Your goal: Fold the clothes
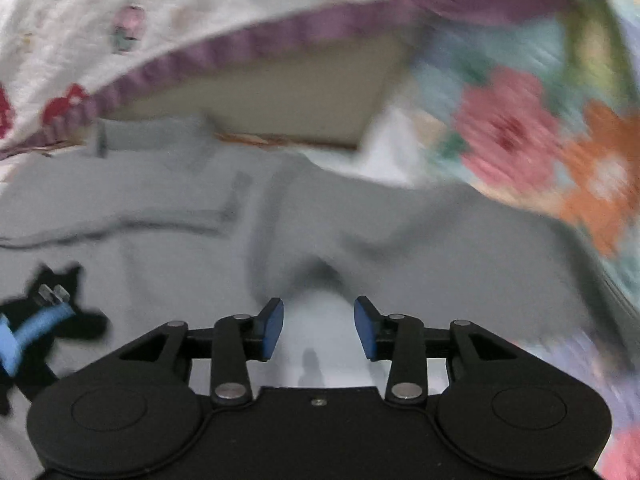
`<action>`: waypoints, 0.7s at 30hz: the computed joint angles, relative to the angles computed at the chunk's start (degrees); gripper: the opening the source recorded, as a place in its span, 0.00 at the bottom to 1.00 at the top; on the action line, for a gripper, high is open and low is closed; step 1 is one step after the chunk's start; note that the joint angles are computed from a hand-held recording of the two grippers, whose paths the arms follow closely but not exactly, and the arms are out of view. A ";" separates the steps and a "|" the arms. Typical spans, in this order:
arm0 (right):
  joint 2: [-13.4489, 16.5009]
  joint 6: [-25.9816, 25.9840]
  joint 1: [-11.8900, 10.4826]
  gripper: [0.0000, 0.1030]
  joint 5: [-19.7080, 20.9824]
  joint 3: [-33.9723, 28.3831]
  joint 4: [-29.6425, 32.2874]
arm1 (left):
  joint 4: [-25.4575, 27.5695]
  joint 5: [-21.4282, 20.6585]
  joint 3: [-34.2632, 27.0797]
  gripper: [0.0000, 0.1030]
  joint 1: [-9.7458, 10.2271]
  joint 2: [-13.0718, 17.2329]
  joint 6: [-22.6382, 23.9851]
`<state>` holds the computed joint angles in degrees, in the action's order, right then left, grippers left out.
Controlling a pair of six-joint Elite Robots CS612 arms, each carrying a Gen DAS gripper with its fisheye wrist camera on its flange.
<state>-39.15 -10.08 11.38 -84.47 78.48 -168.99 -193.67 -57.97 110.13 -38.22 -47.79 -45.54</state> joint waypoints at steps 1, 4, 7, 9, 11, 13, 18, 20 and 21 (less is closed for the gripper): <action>-0.79 1.18 -0.78 0.43 -0.63 1.32 -0.38 | -0.04 -0.89 -0.50 0.46 -0.30 0.01 0.52; -3.24 4.43 -3.19 0.43 -1.79 5.39 -2.81 | -0.52 -6.19 -2.27 0.46 -1.08 0.88 1.21; -5.52 5.44 -5.42 0.44 -2.32 9.76 -7.19 | 0.88 -10.39 -4.61 0.46 -2.12 1.74 3.74; -6.15 2.91 -6.08 0.44 -4.21 11.77 -10.90 | 1.77 -11.40 -6.04 0.46 -2.92 2.04 5.98; -6.48 -2.04 -6.41 0.44 -6.89 13.34 -14.64 | 2.51 -13.71 -8.02 0.46 -3.33 2.32 8.24; -6.24 -8.82 -6.49 0.48 -9.02 13.80 -18.00 | 3.69 -16.08 -10.33 0.46 -3.60 2.75 11.04; -3.38 -13.86 -6.63 0.55 -13.06 9.45 -18.94 | 9.23 -17.05 -18.56 0.46 -4.60 5.22 21.43; -1.61 -16.30 -6.08 0.55 -16.51 6.99 -17.01 | 10.07 -17.93 -21.71 0.46 -4.74 6.59 22.77; -0.59 -18.26 -5.70 0.55 -18.49 5.77 -16.30 | 10.46 -18.52 -23.28 0.46 -4.78 7.32 23.18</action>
<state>-39.74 -28.34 5.67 -102.96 84.26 -185.30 -183.22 -76.49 86.85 -43.00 -40.48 -22.36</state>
